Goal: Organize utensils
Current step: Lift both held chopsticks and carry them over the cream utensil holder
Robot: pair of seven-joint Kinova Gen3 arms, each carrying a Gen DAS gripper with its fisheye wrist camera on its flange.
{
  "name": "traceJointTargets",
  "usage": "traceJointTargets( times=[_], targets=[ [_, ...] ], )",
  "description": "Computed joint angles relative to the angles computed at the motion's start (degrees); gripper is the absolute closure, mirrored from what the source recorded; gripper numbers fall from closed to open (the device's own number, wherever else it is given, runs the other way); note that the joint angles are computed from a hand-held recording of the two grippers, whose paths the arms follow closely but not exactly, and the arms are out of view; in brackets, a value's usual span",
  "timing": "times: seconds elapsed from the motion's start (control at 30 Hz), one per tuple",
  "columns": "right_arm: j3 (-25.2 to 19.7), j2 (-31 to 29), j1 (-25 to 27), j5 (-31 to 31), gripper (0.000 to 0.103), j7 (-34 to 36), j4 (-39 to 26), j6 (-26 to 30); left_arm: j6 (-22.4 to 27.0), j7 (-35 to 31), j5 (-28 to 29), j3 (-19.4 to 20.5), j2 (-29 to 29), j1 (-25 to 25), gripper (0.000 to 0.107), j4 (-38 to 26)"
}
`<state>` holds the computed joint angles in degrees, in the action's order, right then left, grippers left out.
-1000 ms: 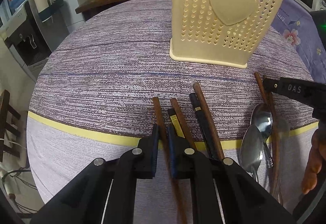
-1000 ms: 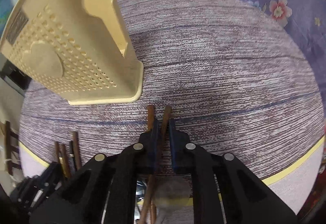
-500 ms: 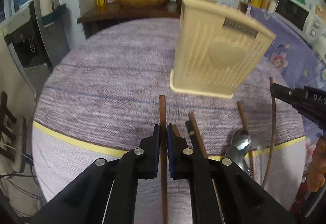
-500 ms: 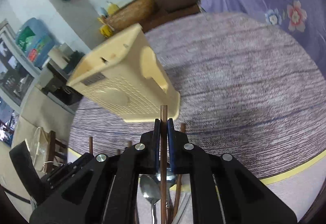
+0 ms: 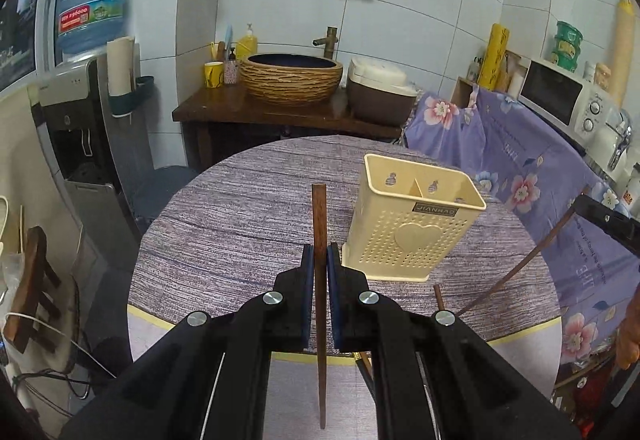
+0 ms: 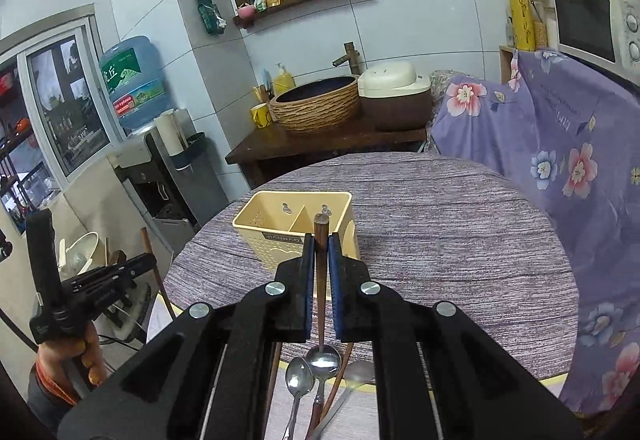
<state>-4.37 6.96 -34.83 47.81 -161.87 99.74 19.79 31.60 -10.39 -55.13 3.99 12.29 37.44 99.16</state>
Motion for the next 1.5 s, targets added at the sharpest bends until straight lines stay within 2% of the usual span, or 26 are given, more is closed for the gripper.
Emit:
traceJointTargets(
  times=[0.13, 0.27, 0.37, 0.43, 0.6, 0.67, 0.8, 0.9, 1.1, 1.27, 1.37, 1.5],
  targets=[
    [-0.03, -0.18, 0.89, -1.81, 0.095, 1.94, -0.12, -0.18, 0.36, 2.15, -2.4, -0.18, -0.61, 0.7, 0.1, 0.56],
    [0.06, -0.41, 0.85, -0.83, 0.095, 1.85, -0.4, 0.72, 0.92, 3.39, -4.49, 0.31, -1.29, 0.38, 0.1, 0.84],
    [-0.8, -0.84, 2.35, -3.95, 0.095, 5.81, -1.3, 1.12, 1.93, 3.32, -5.43, 0.89, -1.59, -0.04, 0.1, 0.34],
    [-1.04, -1.01, 2.52, -4.62, 0.095, 7.8, -2.9, 3.25, 2.92, 3.05, -6.24, 1.24, -1.98, -0.31, 0.1, -0.36],
    [-1.56, -1.09, 2.02, -1.23, 0.095, 8.96, -9.49, 10.54, 6.81, 2.24, -9.24, 2.39, -2.76, -0.7, 0.1, -4.76],
    [-2.04, -0.9, 2.72, -2.54, 0.095, 11.7, -13.49, 11.96, 7.52, 1.34, -9.96, 2.82, -2.91, -1.09, 0.1, -7.61],
    [-2.02, 0.37, 2.72, -4.28, 0.095, 14.77, -20.76, 13.18, 5.78, -1.96, -7.81, 2.98, -1.96, -2.38, 0.1, -14.97],
    [-1.41, 1.63, 2.2, -5.7, 0.095, 15.88, -24.02, 12.36, 5.12, 0.93, -10.59, 1.21, -0.01, -0.59, 0.1, -18.63],
    [1.42, 6.43, -0.62, -5.27, 0.095, 14.38, -25.1, 11.6, -0.01, 6.0, -13.73, -2.96, 5.34, 2.35, 0.1, -20.86],
    [3.44, 10.42, -1.25, -9.08, 0.095, 15.7, -24.74, 10.45, 1.08, 7.29, -14.79, -6.29, 10.02, 5.9, 0.1, -21.08],
    [4.43, 11.83, -1.21, -12.0, 0.095, 16.88, -23.68, 8.93, -1.08, 7.31, -12.67, -7.22, 10.81, 5.4, 0.1, -19.5],
    [5.33, 13.25, -0.73, -16.03, 0.095, 18.53, -22.7, 7.29, -3.09, 3.34, -6.01, -7.19, 11.96, 3.73, 0.1, -18.84]
  ],
)
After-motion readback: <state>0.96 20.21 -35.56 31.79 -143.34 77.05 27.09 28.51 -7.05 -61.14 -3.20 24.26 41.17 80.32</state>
